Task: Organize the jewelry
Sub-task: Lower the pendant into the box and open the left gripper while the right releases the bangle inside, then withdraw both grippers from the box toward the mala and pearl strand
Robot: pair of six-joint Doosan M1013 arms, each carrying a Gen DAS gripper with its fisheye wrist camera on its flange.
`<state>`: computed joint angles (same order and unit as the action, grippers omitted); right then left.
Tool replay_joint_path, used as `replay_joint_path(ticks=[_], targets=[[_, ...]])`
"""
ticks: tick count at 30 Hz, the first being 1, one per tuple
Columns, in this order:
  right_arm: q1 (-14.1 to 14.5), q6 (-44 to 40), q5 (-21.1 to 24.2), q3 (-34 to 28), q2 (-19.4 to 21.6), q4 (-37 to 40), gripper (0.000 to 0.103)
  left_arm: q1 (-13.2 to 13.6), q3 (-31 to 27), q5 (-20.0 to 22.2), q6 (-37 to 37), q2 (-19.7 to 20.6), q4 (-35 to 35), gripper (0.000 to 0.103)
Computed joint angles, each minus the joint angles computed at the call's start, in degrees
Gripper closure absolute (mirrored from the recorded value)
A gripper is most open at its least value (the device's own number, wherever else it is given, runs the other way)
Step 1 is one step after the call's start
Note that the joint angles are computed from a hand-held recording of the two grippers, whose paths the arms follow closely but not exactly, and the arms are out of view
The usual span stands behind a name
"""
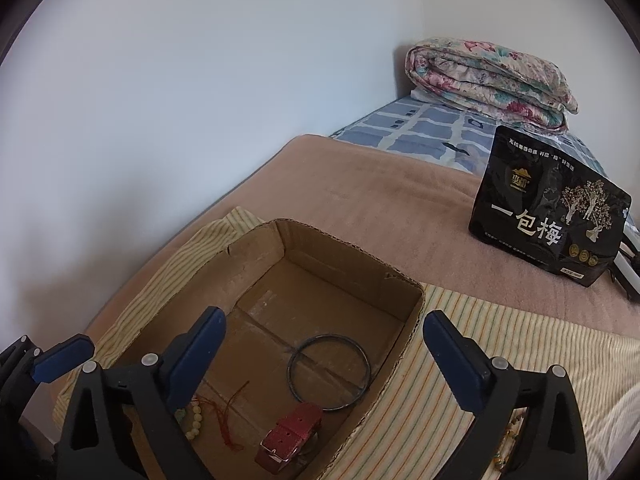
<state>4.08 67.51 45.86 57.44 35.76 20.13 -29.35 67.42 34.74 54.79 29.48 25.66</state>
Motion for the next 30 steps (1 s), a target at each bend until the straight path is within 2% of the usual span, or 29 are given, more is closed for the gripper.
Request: replay_joint_path(ticks=[15, 30], targets=[[-0.2, -1.2, -1.4, 1.8, -2.0, 0.7, 0.003, -0.7, 1.2, -0.8, -2.1, -1.7, 2.3, 0.045], [-2.3, -2.6, -4.1, 6.3, -6.4, 2.4, 0.003, -3.0, 1.8, -1.5, -3.8, -3.7, 5.5, 0.045]])
